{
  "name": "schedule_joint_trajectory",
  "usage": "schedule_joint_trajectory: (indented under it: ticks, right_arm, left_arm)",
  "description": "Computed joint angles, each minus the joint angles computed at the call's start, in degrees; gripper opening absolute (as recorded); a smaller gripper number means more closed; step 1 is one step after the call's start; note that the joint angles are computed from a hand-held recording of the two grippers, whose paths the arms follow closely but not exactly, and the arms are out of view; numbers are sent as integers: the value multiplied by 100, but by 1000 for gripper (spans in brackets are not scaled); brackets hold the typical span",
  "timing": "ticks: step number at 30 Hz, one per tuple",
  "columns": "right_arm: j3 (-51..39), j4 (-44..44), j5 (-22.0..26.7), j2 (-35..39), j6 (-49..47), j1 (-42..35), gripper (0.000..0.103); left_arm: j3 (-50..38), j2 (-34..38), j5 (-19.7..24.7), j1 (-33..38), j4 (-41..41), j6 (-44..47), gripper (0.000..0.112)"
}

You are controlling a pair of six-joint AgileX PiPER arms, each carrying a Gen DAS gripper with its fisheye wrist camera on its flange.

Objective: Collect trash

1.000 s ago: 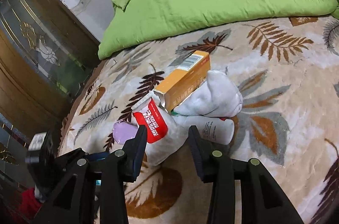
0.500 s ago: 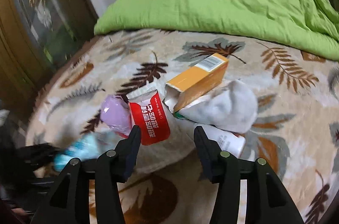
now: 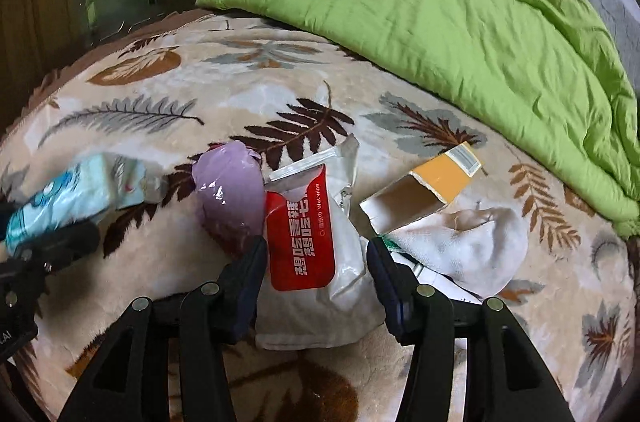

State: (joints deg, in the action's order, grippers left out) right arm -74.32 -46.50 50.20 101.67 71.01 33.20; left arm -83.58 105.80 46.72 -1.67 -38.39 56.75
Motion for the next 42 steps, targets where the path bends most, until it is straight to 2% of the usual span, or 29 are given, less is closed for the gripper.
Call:
schedule_joint_trajectory:
  ticks: [4, 10, 13, 16, 22, 28, 31, 36, 37, 42]
  right_arm:
    - [-68, -206, 212, 66, 51, 165, 54]
    - [-248, -529, 592, 195, 119, 401, 44]
    - [-276, -498, 618, 198, 67, 414, 45]
    - [-330, -411, 665, 269, 21, 396, 51]
    - [-58, -203, 191, 59, 202, 155, 51]
    - [802, 671, -1239, -668, 487, -600, 51]
    - [1048, 1050, -1810, -783, 478, -831, 51]
    - [914, 975, -1973, -549, 516, -754, 51]
    - [842, 1027, -1936, -466, 452, -721, 45]
    - [894, 573, -1894, -541, 822, -638, 40]
  left_arm:
    - [-112, 73, 4, 71, -57, -43, 28]
    - [-213, 151, -36, 137, -23, -96, 28]
    - [-261, 183, -16, 170, -62, -73, 28]
    - [-279, 203, 11, 185, -87, -47, 28]
    - [-242, 180, -36, 210, -164, 25, 28]
    - [-257, 198, 2, 219, -185, 82, 28]
    - [-246, 187, 17, 214, -201, 123, 28]
    - [-211, 160, 18, 225, -261, 229, 28]
    - [-207, 157, 19, 234, -271, 244, 28]
    - [-226, 151, 62, 263, -344, 218, 28]
